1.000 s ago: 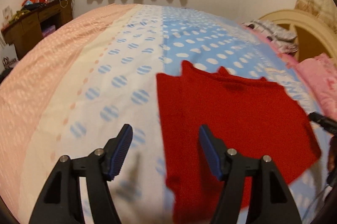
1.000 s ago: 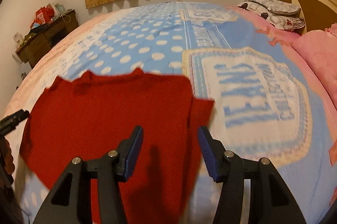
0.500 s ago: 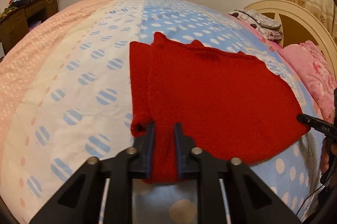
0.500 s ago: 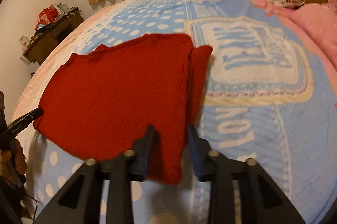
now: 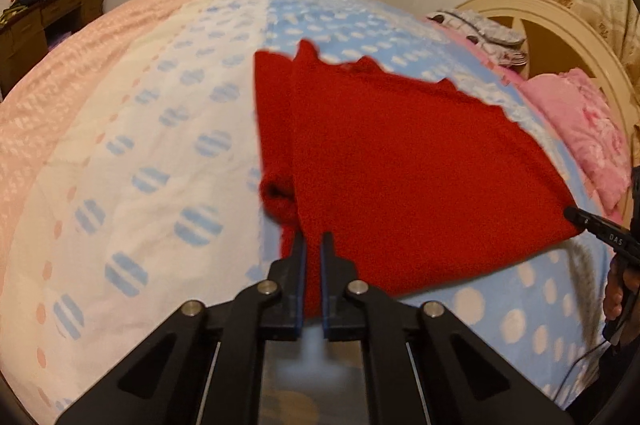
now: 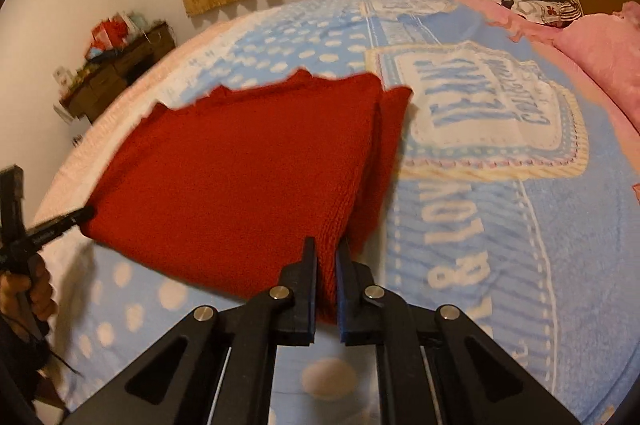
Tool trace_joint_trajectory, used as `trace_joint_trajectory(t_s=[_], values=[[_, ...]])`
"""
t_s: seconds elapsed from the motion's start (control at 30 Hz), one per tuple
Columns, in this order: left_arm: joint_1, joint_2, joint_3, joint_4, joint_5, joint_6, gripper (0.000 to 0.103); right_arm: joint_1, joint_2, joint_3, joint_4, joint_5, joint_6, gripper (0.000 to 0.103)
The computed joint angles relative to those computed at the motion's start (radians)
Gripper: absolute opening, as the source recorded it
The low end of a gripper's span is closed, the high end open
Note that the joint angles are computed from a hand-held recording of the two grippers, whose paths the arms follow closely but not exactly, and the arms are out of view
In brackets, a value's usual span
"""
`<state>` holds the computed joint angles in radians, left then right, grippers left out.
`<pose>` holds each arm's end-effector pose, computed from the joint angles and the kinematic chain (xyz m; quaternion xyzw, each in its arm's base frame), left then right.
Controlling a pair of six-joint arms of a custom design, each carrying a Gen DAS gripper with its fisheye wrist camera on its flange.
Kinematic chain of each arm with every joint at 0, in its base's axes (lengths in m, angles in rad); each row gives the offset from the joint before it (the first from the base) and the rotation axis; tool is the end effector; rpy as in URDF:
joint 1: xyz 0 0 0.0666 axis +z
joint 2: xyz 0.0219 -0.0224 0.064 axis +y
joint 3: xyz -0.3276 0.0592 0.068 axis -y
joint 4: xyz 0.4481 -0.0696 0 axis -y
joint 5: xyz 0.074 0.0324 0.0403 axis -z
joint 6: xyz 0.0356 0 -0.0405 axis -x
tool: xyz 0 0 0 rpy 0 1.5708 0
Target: Fold small clothes
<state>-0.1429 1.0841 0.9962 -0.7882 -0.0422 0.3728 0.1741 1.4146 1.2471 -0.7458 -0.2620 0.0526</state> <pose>0.4408 -0.0623 0.3283 -0.1150 0.9330 -0.0676 0.3341 0.5362 0.1033 0.3042 -0.1480 0.9275 0.1428 0.3120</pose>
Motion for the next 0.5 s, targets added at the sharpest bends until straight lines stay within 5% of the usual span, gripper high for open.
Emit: trace_joint_trajectory(t_s=[0.37,0.5], values=[[-0.006,-0.021,-0.006,-0.009,-0.057,-0.011,0.017,-0.001,0.01,0.012,-0.028,0.038,0.019,0.013],[-0.007,-0.079,-0.02,0.035,-0.146,-0.021,0.06,0.02,-0.065,-0.036,0.049,0.141,0.02,0.036]])
